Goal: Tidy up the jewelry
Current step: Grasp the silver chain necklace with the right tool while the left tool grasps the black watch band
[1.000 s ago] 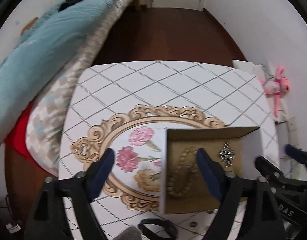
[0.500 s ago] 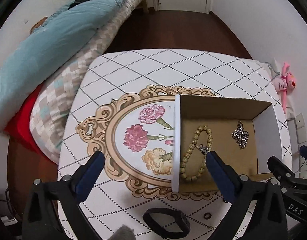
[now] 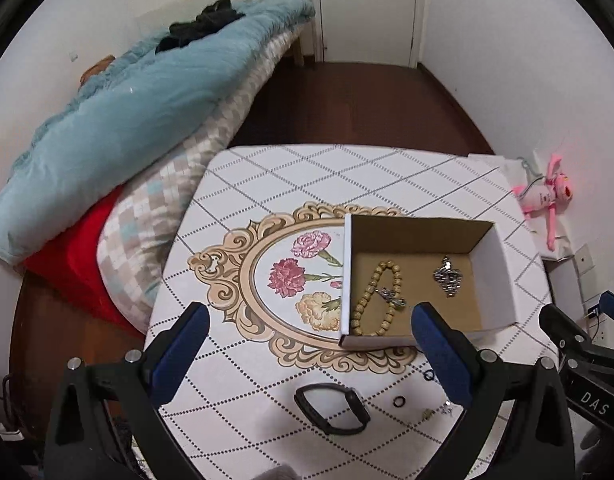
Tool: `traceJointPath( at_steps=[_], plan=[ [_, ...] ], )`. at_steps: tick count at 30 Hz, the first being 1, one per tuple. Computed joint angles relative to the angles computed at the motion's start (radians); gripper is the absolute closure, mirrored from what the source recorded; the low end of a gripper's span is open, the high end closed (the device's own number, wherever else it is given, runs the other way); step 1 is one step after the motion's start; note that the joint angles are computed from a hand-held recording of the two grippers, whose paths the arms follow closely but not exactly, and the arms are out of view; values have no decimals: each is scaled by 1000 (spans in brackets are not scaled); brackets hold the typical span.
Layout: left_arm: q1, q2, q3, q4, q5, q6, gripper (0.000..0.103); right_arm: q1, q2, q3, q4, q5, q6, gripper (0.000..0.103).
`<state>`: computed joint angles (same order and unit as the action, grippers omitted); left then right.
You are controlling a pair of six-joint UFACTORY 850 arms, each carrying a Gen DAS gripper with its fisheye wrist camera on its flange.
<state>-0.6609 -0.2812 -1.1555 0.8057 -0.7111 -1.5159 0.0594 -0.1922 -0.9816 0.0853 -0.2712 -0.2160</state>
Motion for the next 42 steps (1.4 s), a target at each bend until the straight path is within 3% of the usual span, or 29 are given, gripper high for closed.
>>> traceJointPath(
  at_steps=[8,15,18,21,26,33,36,39,41,42],
  plan=[
    [-49,74,30,48,-19,-42,0,-23,152,85,111,35,-109,2],
    [-60,106,42,35,-31,-57,0,-59,232,111,375,-7,-341,2],
    [-64,97,49,48,-41,-73,0,-73,220,106,402,-47,-357,2],
    [-60,73,65,37,-34,-73,0,-76,172,100,317,-70,-271,2],
    [-32,16,103,-56,-3,-35,0,-91,33,88,255,-65,-206,4],
    [11,-31,156,-195,67,19,0,-89,-164,45,197,-38,-144,30],
    [21,-30,173,-217,110,29,0,-62,-169,63,68,25,-32,37],
    [30,-39,178,-242,148,63,0,-52,-155,81,84,55,-42,40],
    [34,-46,177,-261,169,84,0,-45,-143,96,122,78,-83,52],
    [36,-48,176,-264,177,90,1,-40,-135,105,144,88,-110,74]
  ],
)
